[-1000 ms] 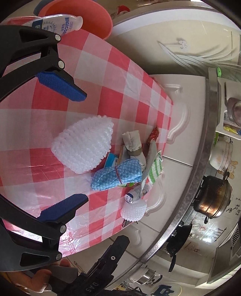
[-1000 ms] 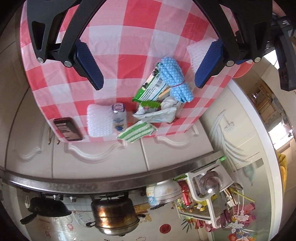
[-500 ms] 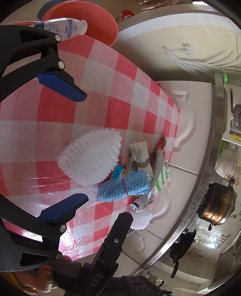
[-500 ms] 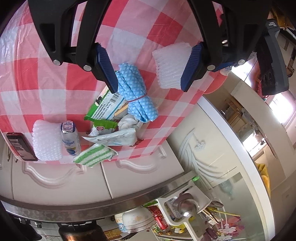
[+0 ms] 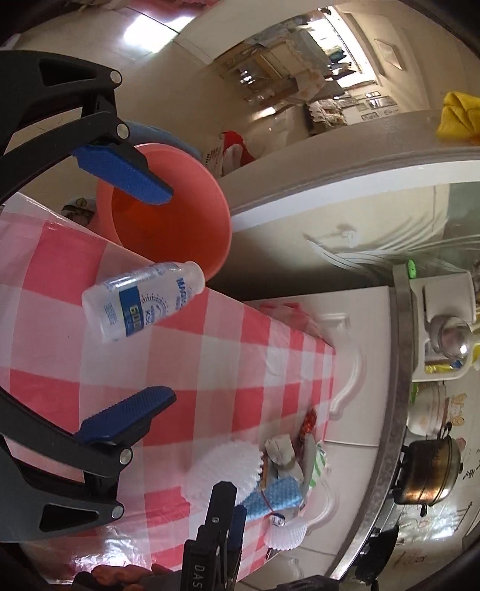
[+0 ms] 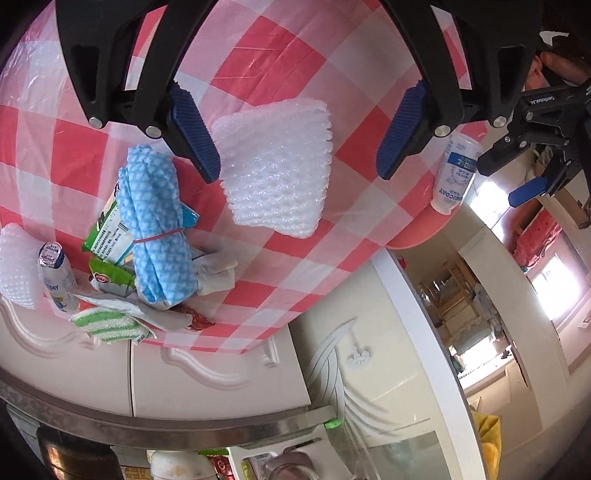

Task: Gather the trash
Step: 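Grasp the white bottle with the left tool while the right tool grasps a foam sleeve, then drop the bottle and foam sleeve into the pink bucket with both tools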

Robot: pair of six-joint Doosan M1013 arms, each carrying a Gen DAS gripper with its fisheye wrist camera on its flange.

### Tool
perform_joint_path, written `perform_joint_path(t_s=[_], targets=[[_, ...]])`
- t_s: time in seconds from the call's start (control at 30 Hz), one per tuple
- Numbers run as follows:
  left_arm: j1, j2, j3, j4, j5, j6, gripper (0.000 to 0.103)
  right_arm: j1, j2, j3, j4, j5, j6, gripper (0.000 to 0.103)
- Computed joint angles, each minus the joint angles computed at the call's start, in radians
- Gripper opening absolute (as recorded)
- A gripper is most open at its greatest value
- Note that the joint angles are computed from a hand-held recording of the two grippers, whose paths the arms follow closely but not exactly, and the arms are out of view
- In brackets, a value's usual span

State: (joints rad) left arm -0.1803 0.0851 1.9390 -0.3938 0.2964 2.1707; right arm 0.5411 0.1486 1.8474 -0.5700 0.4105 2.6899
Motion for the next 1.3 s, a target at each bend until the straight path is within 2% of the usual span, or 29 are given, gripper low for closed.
perform_joint_path(t_s=[0.07, 0.1, 0.13, 0.17, 0.2, 0.27, 0.3, 0.33, 0.37, 0.63, 0.7, 0.73, 0.83, 0.9, 1.13, 1.3], targets=[[0.011, 0.026, -0.018, -0.006, 0.027, -0.022, 0.097, -0.001, 0.011, -0.01, 0.034, 0.008, -0.044, 0.087], [0.015, 0.036, -0.023, -0.008, 0.039, -0.029, 0.093, 0.0, 0.015, -0.011, 0.035, 0.015, -0.049, 0.087], [0.02, 0.048, -0.033, -0.023, 0.061, -0.027, 0.077, 0.001, 0.02, -0.018, 0.044, 0.027, -0.063, 0.086], [0.023, 0.057, -0.039, -0.035, 0.082, -0.028, 0.067, 0.0, 0.023, -0.02, 0.049, 0.032, -0.07, 0.085], [0.03, 0.071, -0.053, -0.044, 0.116, -0.037, 0.062, 0.001, 0.025, -0.022, 0.048, 0.037, -0.071, 0.083], [0.038, 0.087, -0.063, -0.076, 0.152, -0.026, 0.054, 0.003, 0.031, -0.027, 0.041, 0.06, -0.065, 0.072], [0.041, 0.088, -0.06, -0.101, 0.16, -0.007, 0.046, 0.004, 0.033, -0.03, 0.039, 0.074, -0.065, 0.069], [0.046, 0.09, -0.059, -0.129, 0.164, 0.014, 0.044, 0.006, 0.036, -0.033, 0.029, 0.087, -0.057, 0.062], [0.046, 0.089, -0.053, -0.15, 0.158, 0.03, 0.044, 0.007, 0.037, -0.034, 0.022, 0.099, -0.049, 0.058], [0.072, 0.087, -0.047, -0.269, 0.157, 0.135, 0.044, 0.017, 0.047, -0.048, -0.044, 0.125, -0.007, 0.049], [0.081, 0.087, -0.05, -0.282, 0.149, 0.137, 0.044, 0.017, 0.051, -0.055, -0.041, 0.119, -0.013, 0.046], [0.086, 0.088, -0.053, -0.287, 0.145, 0.137, 0.044, 0.016, 0.054, -0.061, -0.04, 0.115, -0.018, 0.039], [0.101, 0.091, -0.063, -0.286, 0.13, 0.121, 0.044, 0.018, 0.063, -0.085, -0.026, 0.106, -0.048, 0.03], [0.111, 0.095, -0.071, -0.278, 0.12, 0.106, 0.044, 0.02, 0.077, -0.109, -0.006, 0.105, -0.085, 0.029], [0.139, 0.128, -0.108, -0.223, 0.12, 0.028, 0.044, 0.013, 0.127, -0.186, 0.164, 0.049, -0.273, 0.026], [0.155, 0.166, -0.143, -0.174, 0.156, -0.036, 0.044, 0.003, 0.167, -0.249, 0.397, 0.009, -0.492, 0.026]])
